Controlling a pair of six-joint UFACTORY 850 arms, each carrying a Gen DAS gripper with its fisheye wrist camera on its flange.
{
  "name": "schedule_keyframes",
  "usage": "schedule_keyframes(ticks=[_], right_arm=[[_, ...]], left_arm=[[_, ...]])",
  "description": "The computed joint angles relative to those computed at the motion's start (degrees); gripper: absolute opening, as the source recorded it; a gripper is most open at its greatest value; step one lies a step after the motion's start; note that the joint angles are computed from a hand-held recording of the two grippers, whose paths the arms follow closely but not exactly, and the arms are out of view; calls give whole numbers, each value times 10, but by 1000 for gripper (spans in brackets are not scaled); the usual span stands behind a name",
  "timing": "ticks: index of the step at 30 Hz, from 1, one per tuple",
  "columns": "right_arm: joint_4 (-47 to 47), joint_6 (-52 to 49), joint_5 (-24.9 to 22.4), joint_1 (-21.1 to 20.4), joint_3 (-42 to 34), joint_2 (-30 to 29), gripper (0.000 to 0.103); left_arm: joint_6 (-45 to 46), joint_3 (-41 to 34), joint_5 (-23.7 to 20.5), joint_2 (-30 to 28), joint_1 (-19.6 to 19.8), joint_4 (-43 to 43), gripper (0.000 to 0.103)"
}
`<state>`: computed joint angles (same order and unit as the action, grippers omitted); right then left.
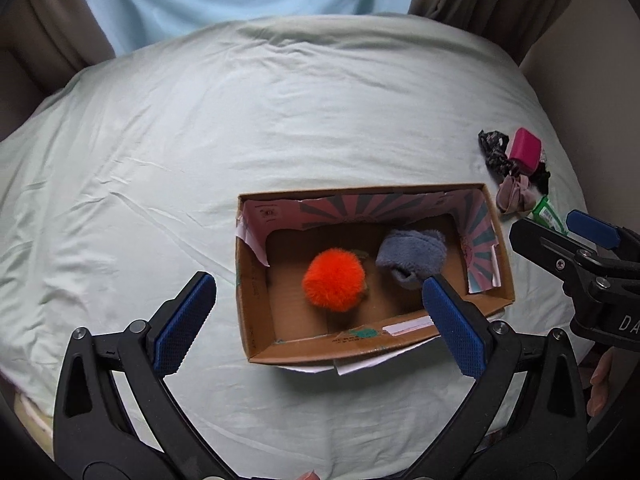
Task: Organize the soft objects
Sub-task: 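Lift both tools away from the box toward the remaining items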
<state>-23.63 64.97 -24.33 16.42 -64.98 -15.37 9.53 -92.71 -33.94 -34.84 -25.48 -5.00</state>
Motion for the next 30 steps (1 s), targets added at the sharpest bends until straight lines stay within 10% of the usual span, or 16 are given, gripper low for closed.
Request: schedule_keyframes(ticks=[12,30], right_arm=[[-276,237,-94,83,49,146,103],[-419,369,-343,212,133,306,103]], left_arm=[[16,111,90,170,10,-35,103],[-178,225,198,333,-25,125,103]])
